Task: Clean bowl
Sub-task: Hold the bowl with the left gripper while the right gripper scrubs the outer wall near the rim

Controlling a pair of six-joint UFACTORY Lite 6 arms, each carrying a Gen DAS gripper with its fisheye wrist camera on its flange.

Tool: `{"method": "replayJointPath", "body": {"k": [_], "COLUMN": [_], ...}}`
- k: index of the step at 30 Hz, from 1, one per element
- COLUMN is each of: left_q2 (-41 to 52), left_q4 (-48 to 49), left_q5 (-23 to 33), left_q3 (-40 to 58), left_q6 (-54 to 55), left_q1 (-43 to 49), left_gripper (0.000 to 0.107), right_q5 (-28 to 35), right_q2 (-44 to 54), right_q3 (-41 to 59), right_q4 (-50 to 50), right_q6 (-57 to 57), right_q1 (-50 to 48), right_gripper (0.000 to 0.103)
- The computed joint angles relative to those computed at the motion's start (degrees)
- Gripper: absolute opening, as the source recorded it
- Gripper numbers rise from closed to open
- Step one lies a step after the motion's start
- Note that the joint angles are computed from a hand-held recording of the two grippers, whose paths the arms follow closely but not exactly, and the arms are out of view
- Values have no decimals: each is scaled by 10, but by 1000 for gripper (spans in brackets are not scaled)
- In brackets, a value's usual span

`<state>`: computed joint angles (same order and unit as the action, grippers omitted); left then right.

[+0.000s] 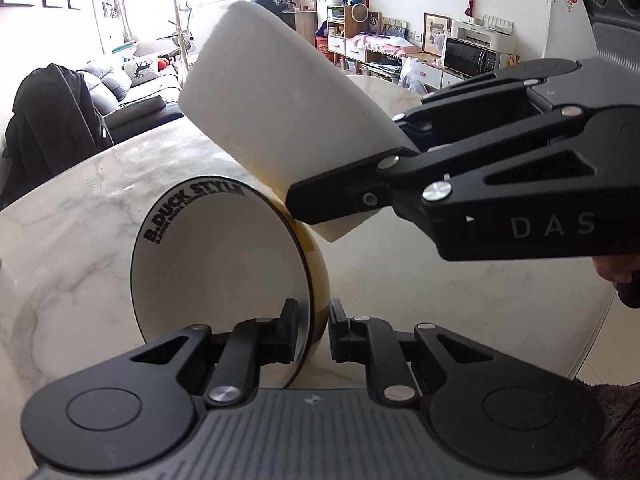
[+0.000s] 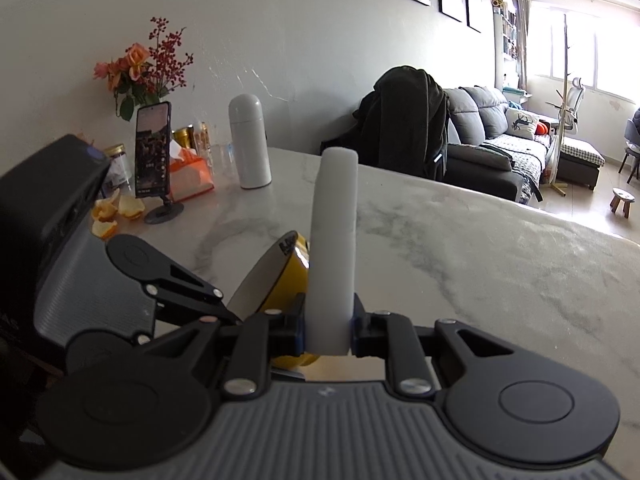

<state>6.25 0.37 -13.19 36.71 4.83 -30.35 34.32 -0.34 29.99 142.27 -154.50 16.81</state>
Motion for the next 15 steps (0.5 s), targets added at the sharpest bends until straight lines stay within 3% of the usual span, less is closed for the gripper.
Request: {"method": "replayJointPath", "body": {"k": [15], "left_q2": [14], "left_q4": [-37], "left_q5": [6], "left_q3": [15], "left_q6": [46], "left_q1": [4], "left_gripper": [17], "right_q5": [3], "right_q2": [10], "right_q3": [-1], "right_q4": [4], "right_q6": [-5], "right_q1": [-7], "right_gripper": [21]}}
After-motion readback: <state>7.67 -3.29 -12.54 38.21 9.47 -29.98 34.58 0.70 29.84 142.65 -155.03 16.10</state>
